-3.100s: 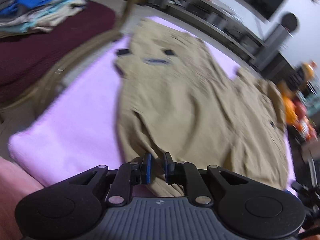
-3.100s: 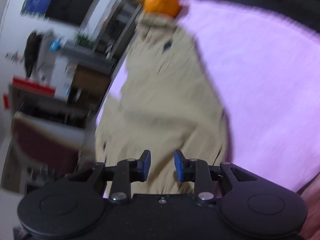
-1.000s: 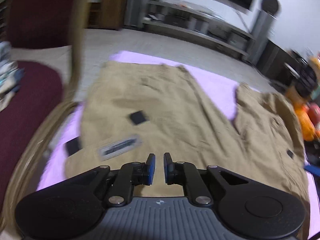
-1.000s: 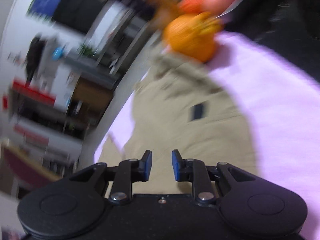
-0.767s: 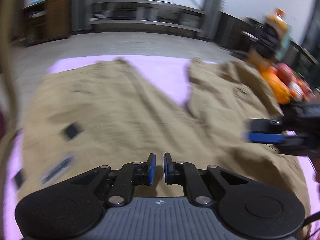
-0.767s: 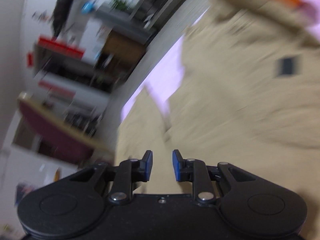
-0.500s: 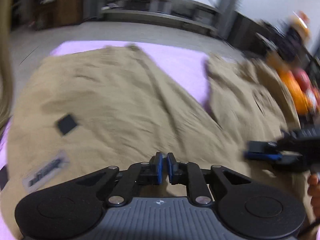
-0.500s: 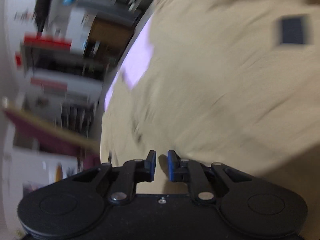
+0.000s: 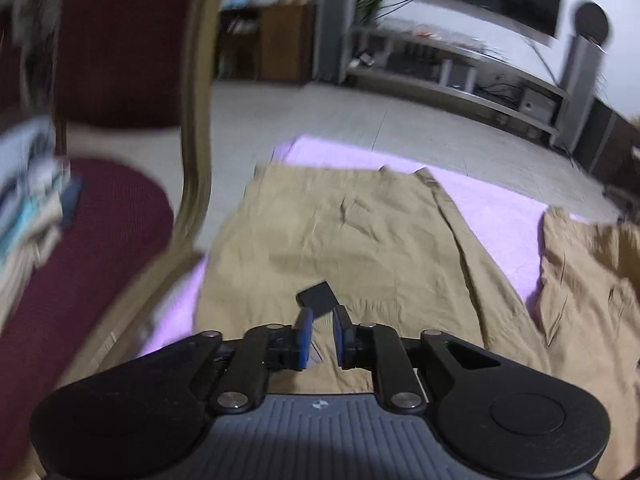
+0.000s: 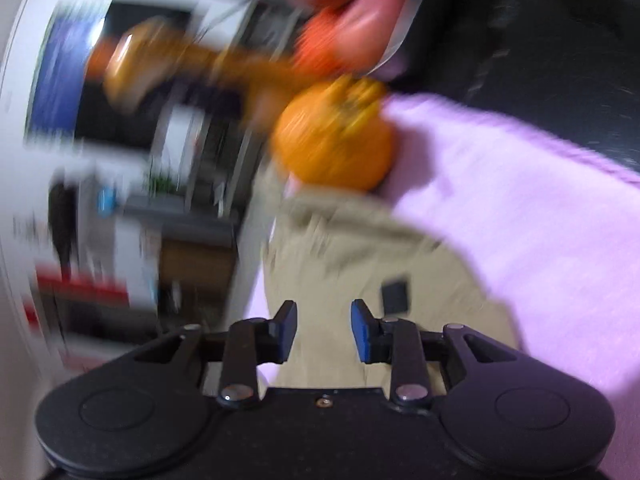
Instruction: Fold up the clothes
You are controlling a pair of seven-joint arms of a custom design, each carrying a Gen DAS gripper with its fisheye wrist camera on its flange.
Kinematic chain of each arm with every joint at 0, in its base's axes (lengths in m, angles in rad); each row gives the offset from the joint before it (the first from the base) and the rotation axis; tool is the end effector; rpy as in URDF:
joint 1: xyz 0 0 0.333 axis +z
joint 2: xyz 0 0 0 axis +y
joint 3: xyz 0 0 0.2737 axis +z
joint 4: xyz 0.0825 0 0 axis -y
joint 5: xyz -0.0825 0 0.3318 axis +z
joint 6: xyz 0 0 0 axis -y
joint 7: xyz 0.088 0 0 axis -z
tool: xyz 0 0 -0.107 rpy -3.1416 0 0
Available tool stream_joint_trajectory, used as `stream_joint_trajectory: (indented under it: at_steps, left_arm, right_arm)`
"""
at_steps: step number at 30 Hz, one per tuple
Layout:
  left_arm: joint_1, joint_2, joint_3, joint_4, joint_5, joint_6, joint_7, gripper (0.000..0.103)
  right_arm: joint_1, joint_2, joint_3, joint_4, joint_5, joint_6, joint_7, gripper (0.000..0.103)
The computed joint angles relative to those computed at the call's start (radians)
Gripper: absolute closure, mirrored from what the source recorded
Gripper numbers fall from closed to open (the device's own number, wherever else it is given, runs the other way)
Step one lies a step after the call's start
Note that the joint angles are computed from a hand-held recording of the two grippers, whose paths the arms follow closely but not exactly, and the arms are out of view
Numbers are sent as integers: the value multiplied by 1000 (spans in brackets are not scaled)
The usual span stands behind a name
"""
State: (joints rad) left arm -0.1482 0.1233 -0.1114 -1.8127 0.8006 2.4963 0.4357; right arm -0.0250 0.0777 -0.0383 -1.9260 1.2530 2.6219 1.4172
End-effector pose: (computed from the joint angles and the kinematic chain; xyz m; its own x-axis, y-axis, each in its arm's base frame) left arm 0.5656 -0.1516 0.5080 0.3536 -0.9354 0.0049 -0.6365 -0.2445 -0.7315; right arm 0.5638 -0.0573 0.4846 -0.3344 -0.4172 -0.8451 -0.5693 0.8040 -0.1717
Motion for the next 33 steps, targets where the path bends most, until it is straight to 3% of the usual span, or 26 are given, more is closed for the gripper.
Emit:
stream_joint_trajectory:
  at_steps: [1,4,5,6,8,9,10,12,15,18,20,21,24,27,28,31,32,33]
  left_arm:
    - [0,13,-1,11,-8,-21,17,83]
    - [-3,55,4,56,-72,-135,41,86]
    - [-2,68,8,69,-93,-164,42,86]
    - [2,71,13,68,-106,-165,39,82]
    - [1,67,16,71,-120,-180,44,84]
    - [-4,61,16,72,-108,-191,44,90]
    - [-8,47,14,60,-95,-188,48,91]
    - [-4,1,2,14,-105,-139,80,91]
    - [-11,-83,-29,-54,-103,-57,101,93]
    - [-32,-142,-75,-82,-152,28,204,93]
    - [-61,-150,-113,-54,-170,53,286,92]
    - [-80,-140,-132,-25,-163,57,318,90]
    - [-149,-91,-177,58,-138,80,376,80]
    - [-226,6,-201,167,-211,59,453,79]
    - [-250,58,-205,217,-241,42,480,74]
    - [-340,236,-198,412,-278,-79,509,68]
    - [-366,288,-193,475,-298,-115,517,66]
    - [-391,337,-185,537,-313,-151,525,61]
  right_arm:
    - [-2,-6,1,4,-40,-37,-15,74]
    - [8,19,-18,18,-236,-94,109,82]
    - [6,15,-19,5,-261,-76,145,85]
    - [5,11,-20,-7,-289,-60,185,103]
    - [3,3,-25,-32,-343,-29,260,103]
    - [8,-19,-23,-52,-400,11,313,101]
    - [16,-41,-27,-72,-467,50,374,95]
    - [26,-109,-25,-119,-569,120,440,94]
    - [59,-246,-39,-198,-528,257,332,93]
    - [80,-366,-59,-273,-607,440,264,89]
    - [48,-415,-51,-305,-684,513,273,85]
    - [60,-434,-75,-319,-716,546,275,84]
    - [226,-482,-243,-338,-656,590,203,84]
    - [289,-492,-335,-347,-699,589,163,84]
    - [343,-502,-393,-353,-736,589,157,83]
    - [605,-513,-639,-277,-636,410,-15,74]
    - [686,-516,-726,-241,-617,326,-60,74]
    - [760,-491,-813,-185,-528,187,-129,70]
